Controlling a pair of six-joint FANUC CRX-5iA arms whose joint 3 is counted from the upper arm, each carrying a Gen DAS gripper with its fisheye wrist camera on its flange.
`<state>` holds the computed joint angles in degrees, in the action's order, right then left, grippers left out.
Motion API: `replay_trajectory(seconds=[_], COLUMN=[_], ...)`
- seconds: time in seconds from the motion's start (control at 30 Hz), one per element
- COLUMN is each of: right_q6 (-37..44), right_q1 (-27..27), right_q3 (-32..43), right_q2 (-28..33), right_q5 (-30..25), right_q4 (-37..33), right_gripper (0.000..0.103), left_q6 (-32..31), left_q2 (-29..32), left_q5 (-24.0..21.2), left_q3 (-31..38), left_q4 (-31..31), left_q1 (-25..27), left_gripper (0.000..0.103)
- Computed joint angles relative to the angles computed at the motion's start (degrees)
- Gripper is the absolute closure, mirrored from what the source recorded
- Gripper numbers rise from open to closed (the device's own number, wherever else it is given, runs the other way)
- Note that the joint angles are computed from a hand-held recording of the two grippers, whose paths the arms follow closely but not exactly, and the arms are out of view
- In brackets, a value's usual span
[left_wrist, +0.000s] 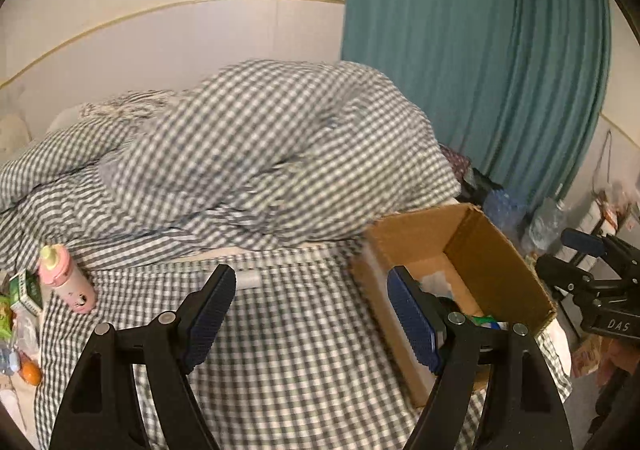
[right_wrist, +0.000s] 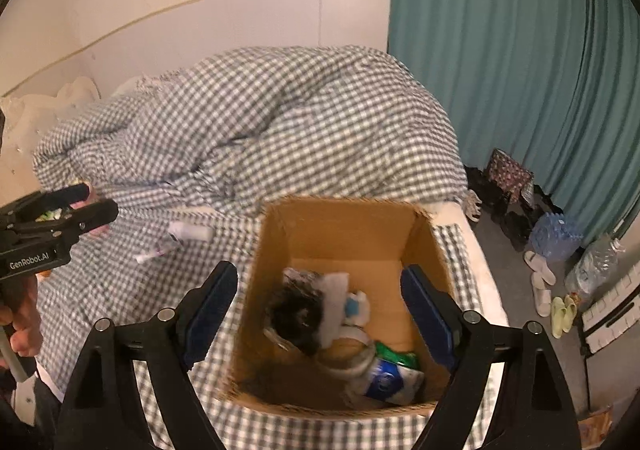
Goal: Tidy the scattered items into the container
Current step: 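Open the left tool to release the black attachment into the box, then move both tools away from the box toward the hair dryer and toothpaste tube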
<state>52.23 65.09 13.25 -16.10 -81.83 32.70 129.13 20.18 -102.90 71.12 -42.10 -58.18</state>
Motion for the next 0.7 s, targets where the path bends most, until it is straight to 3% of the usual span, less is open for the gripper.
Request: replay_trajectory(seconds=[0.27, 0.7], right_q6=[-0.99, -1.89], right_q1=[4.13, 8.02], right_q3=[1.59, 6.35], right_q2=[3.43, 9.68], right_q5=[1.45, 3.33], right_q4=[1.83, 0.11], right_gripper=[0.019, 0.019], left_q6=[5.88, 9.25], left_q2=[-10.74, -20.48], left_q5=[1.37, 0.05], left_q3=[-14.02, -24.45], left_q4=[-1.67, -5.27], left_q1=[1.25, 1.18], left_gripper=[0.022, 0.022])
